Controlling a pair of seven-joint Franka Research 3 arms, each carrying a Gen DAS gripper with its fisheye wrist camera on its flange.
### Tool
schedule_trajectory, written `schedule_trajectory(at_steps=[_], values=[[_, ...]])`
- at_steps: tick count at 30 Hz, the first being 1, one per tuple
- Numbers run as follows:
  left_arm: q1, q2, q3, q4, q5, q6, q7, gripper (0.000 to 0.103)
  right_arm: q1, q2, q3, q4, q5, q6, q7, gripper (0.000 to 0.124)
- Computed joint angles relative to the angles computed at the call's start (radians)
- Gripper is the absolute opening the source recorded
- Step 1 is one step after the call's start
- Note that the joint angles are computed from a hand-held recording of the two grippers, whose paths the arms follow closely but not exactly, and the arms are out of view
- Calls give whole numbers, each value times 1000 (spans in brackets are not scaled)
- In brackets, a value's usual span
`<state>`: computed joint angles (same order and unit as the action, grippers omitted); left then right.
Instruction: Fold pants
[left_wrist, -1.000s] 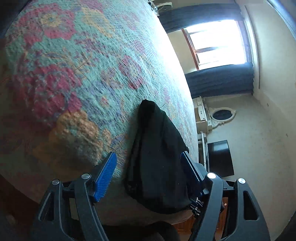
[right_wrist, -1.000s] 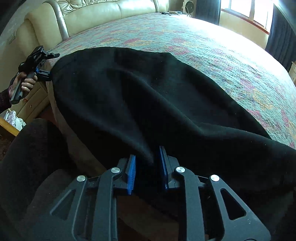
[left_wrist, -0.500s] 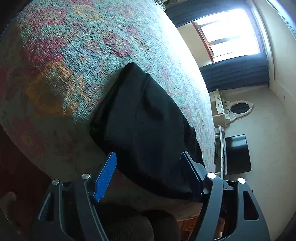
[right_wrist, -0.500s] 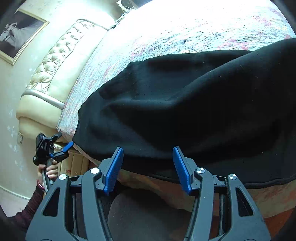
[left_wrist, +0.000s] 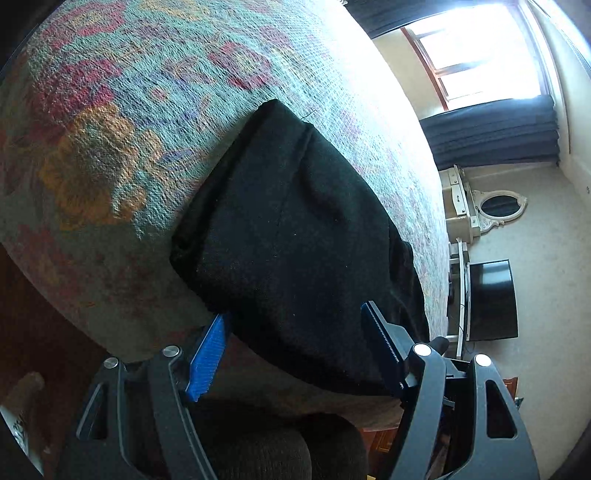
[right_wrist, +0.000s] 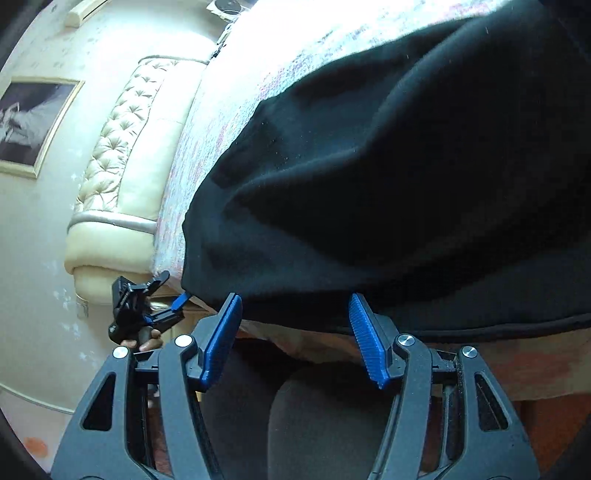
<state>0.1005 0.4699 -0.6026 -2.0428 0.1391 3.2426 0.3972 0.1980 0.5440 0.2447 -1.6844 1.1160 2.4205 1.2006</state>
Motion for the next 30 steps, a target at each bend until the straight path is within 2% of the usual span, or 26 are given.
schedule_trajectory(at_steps=[3,7,10,12,14,17,18,19,20,21,22,23,27,30], values=[[-7,-38,14,-26,-19,-18,-21,70,-13,20,17,6,60,-5,2,60],[-149,-116,158,-66,-45,-19,-70,70,-15,30,28,10,111,7,-7,60],[-205,-117,215,-47,-42,-40,-79,70,-9,39,28,16,123,12,-5,58],[-224,-115,231,-53,-55,-36,-91,70,-2,45,28,16,131,31,-4,54],[-212,-104,219,-51,-67,-34,-96,70,-3,51,30,21,134,31,-1,53],[-245,-93,249,-32,-75,-55,-118,70,-13,54,40,11,177,45,-9,53],[-257,-93,261,-29,-74,-65,-122,70,-13,54,39,10,183,51,-6,50],[-270,-95,274,-25,-70,-83,-123,70,-11,51,37,3,184,59,-2,41],[-303,-99,309,-10,-58,-123,-131,63,-8,51,34,3,180,62,4,35],[-361,-99,368,23,-29,-189,-149,49,-6,55,32,9,173,61,12,22],[-405,-96,412,55,7,-258,-166,41,-4,57,32,9,174,67,17,16],[-426,-98,436,69,38,-300,-181,28,-5,58,34,8,182,75,18,15],[-458,-116,486,46,101,-290,-279,18,16,33,34,-19,172,128,29,8],[-500,-144,540,42,206,-360,-377,16,34,6,39,-51,160,146,31,7]])
